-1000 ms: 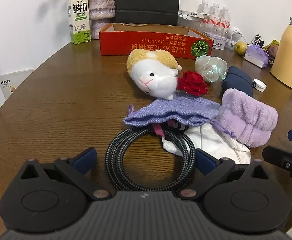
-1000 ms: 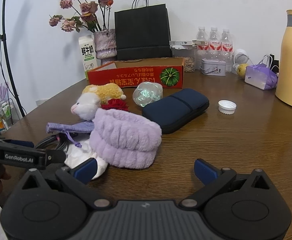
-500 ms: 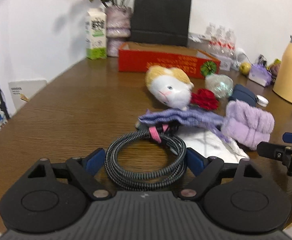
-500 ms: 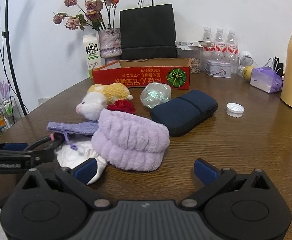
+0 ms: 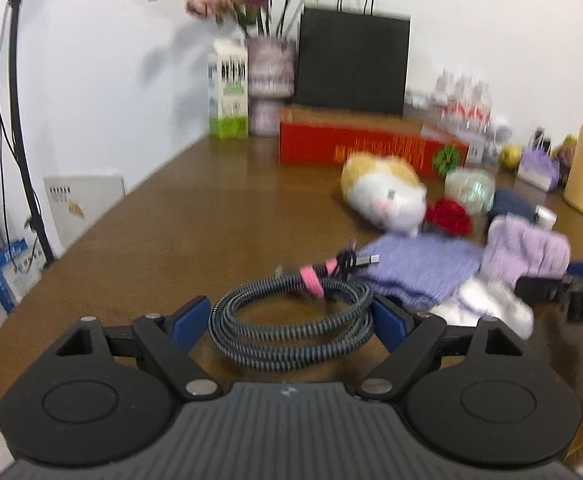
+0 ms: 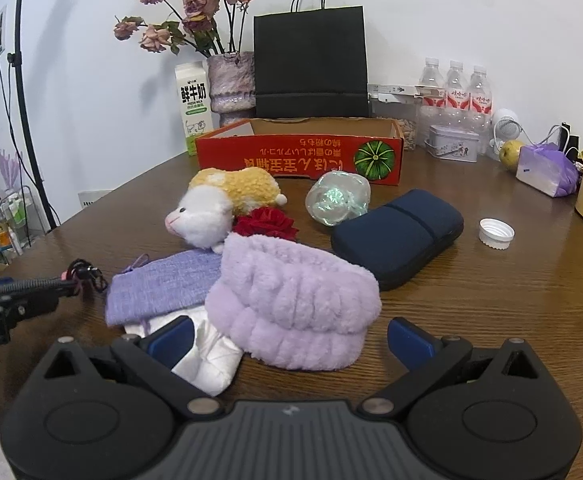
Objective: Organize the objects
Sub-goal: 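Grasp the black braided cable with the left gripper while the right grasps the lilac headband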
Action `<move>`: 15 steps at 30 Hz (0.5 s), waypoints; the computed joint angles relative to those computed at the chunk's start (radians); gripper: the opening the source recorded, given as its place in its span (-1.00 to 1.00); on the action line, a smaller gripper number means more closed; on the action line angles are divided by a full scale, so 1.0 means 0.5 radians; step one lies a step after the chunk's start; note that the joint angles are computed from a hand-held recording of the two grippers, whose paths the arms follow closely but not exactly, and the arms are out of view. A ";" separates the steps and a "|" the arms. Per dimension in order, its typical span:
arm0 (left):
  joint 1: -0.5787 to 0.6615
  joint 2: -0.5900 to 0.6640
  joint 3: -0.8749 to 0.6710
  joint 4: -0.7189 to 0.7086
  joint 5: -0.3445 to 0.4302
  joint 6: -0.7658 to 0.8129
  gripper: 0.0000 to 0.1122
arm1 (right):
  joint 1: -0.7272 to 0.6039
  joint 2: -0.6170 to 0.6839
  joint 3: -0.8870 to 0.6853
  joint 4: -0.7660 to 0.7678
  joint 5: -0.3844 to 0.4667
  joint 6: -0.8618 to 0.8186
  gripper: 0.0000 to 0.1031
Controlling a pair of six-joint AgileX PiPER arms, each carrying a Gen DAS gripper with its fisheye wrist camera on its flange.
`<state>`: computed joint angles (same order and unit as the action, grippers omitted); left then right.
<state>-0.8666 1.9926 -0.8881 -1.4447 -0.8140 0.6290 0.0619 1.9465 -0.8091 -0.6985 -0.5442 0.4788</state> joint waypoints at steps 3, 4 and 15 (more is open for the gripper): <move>0.116 -0.026 -0.021 -0.037 0.238 0.180 0.64 | 0.014 -0.006 0.003 0.056 0.017 -0.044 1.00; 0.135 -0.030 -0.029 -0.044 0.260 0.235 0.67 | 0.015 -0.007 0.001 0.067 0.021 -0.054 1.00; 0.185 0.019 -0.089 -0.078 0.261 0.284 0.60 | 0.096 0.102 -0.185 0.098 0.149 0.065 0.96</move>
